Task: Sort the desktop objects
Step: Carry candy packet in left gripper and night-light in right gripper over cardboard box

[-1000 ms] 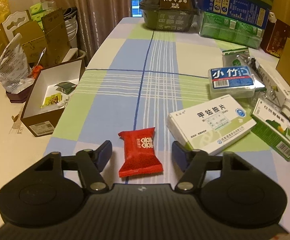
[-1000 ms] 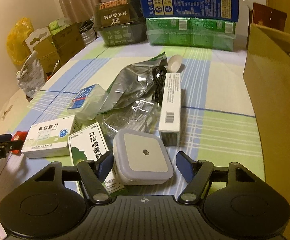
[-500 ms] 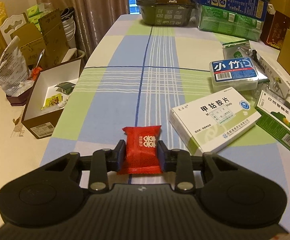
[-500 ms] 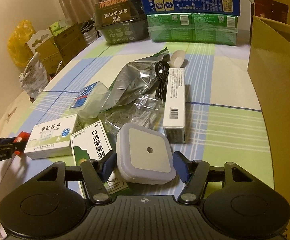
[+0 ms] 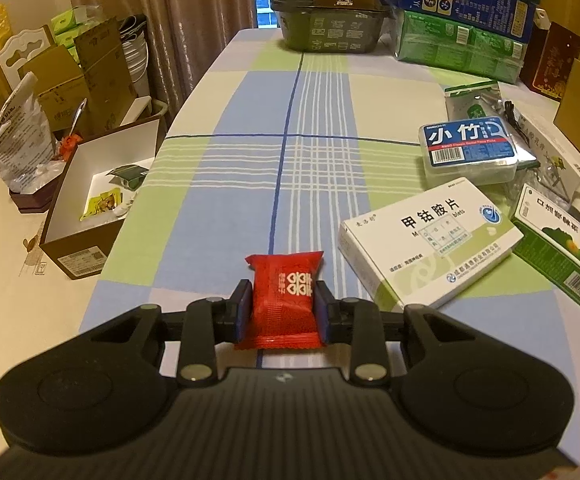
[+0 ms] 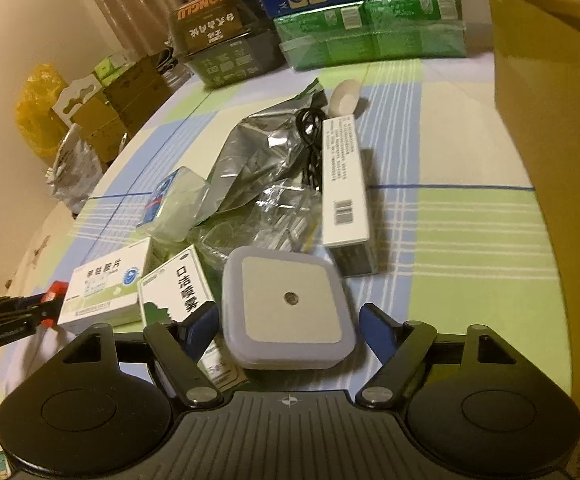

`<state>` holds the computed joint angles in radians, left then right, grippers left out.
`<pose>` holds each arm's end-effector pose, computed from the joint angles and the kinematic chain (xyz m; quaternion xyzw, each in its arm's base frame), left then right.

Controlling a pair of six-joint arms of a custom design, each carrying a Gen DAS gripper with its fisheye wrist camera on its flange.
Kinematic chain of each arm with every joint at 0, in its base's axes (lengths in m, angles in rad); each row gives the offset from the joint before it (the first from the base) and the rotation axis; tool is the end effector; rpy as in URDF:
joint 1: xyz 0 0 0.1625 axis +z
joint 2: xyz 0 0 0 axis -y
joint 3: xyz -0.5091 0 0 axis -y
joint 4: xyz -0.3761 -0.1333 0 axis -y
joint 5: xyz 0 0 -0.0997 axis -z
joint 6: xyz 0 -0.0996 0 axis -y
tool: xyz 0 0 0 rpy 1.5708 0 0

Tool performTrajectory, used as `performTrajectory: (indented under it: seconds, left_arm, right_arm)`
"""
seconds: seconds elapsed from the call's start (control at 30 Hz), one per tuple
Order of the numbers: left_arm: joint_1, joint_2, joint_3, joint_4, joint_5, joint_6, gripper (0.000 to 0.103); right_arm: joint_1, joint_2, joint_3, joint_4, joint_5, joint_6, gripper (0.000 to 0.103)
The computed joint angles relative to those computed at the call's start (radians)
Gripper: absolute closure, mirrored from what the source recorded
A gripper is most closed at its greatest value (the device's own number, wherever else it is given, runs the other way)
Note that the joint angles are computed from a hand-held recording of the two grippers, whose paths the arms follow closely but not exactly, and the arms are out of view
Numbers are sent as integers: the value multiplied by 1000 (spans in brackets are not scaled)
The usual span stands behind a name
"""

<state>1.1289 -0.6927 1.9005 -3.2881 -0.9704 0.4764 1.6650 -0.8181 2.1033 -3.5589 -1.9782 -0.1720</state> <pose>-0.1077 -0.6708 0.1129 0.3429 0.8617 -0.2358 0.2903 0.1488 -0.5777 0.1679 0.0530 -0.9206 0.3295 0.2029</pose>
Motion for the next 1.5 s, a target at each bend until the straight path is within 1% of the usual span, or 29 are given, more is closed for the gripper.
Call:
performTrajectory:
  seconds: [0.03,0.07,0.1,0.13,0.23,0.3,0.57,0.7,0.8,0.9,1.03,1.2,1.3,1.5]
  left_arm:
    - [-1,0,1,-1,1,-1,76]
    - [-1,1,0,-1,3,-2,76]
    - [-2,2,0,-1,5,-2,76]
    - [-3,3,-1,-1,7,-3,76]
    - [-7,4,2,-6,19,-7,78]
    - [-11,2,9,-16,28,-8,78]
    - [-42,-40,52,-15,39,-18,79]
    - [-78,-69,77,1,41,-32,79]
    - [-116,-83,96,11,37,-41,79]
    - [-163,-88,110,26,19,-57,79]
    - [-232,-77,115,48,-28,-97,79]
    - [-318,-33,96,72,-100,-146,79]
    - [-368,3,75,84,-140,-171,79]
    - [-446,82,16,120,-207,-228,79]
  right_arm:
    - [1,1,0,-4,1,2,36]
    - [3,1,1,-12,3,2,39]
    - [10,3,-2,-11,-16,0,40]
    - [16,5,-4,-12,-30,-18,40]
    - [47,25,-3,-64,-95,-96,40]
    - [62,29,2,-99,-119,-130,40]
    - [116,17,11,-144,-179,-138,40]
    - [152,-12,21,-149,-210,-140,40]
    - [181,-40,33,-170,-252,-160,40]
    - [203,-81,50,-188,-298,-176,40]
    - [219,-158,79,-204,-362,-204,40]
    - [206,-257,129,-227,-436,-240,40]
    - [184,-311,164,-245,-453,-254,40]
    - [121,-408,224,-260,-452,-261,40]
